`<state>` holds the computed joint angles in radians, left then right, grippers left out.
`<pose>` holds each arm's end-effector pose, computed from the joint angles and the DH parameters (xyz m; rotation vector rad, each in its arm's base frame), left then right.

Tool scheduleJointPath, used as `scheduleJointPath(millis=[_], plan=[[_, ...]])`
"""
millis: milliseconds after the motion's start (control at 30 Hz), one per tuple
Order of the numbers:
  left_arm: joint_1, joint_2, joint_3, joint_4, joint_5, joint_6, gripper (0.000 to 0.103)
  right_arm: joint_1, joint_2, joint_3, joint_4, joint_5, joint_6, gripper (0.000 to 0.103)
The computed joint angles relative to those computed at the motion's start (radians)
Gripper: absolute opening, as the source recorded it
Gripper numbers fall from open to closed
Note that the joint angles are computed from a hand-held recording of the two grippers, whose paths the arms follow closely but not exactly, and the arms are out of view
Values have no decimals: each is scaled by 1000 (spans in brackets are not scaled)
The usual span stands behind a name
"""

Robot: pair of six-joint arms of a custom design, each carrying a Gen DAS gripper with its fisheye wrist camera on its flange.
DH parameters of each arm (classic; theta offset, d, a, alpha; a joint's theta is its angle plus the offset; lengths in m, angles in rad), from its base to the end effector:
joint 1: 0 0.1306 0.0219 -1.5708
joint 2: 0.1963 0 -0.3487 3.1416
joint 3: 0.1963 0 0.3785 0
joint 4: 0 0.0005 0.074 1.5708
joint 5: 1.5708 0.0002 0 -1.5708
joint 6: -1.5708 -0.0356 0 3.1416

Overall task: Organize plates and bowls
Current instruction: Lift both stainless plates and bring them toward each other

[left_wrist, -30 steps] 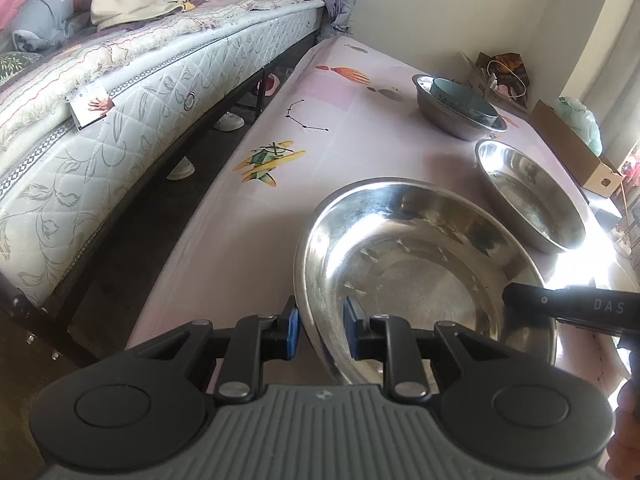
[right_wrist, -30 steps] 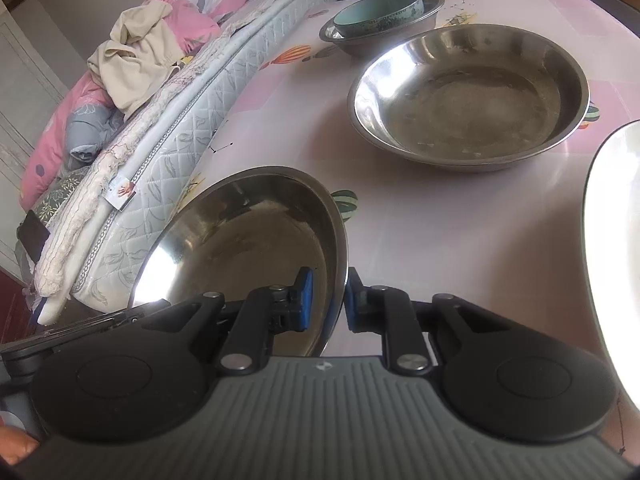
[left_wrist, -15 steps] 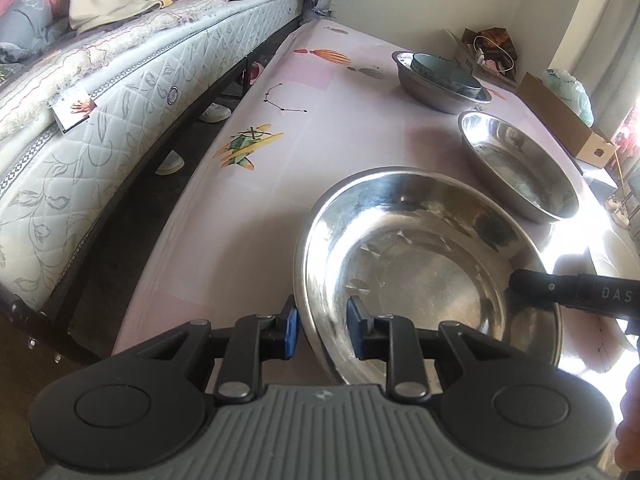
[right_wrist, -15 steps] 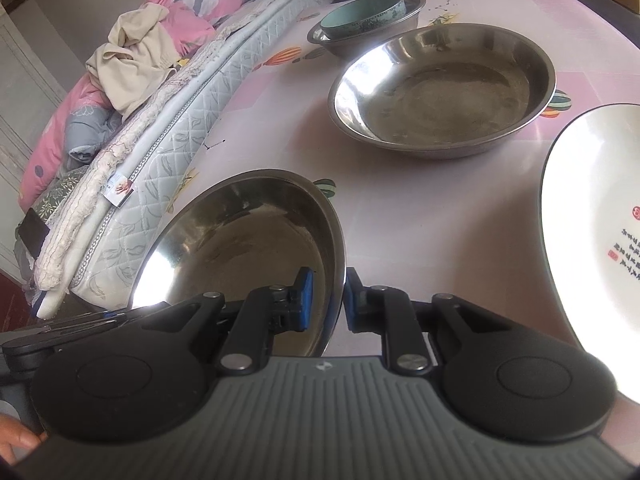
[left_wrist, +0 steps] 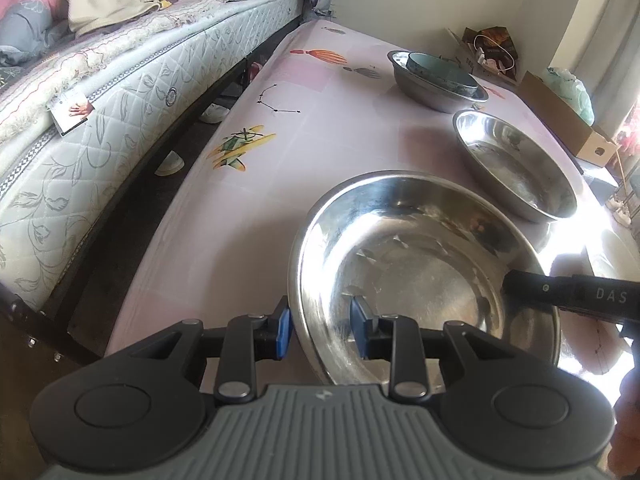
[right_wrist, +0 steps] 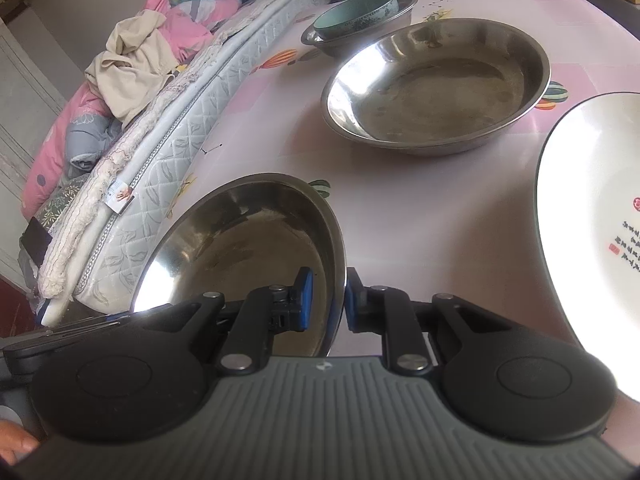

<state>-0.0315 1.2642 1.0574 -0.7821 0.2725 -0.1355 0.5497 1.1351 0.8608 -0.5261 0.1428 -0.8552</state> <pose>0.4128 -0.0231 0.3089 0.3147 2.5138 -0.3072 0.3265 0.1935 0.2883 0.4374 2.3803 0.5016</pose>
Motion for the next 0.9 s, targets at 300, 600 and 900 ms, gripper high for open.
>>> scheduleJointPath(millis=[300,600,900], plan=[[-24,20,10,17,-50,-12,39,2,10,4,5,5,6,16],[-49,25,12,34,-84,6,43,10,14,9,0,21,11,17],[-49,14,6,31,-87,14,43,19,19,19,-13,37,22,20]])
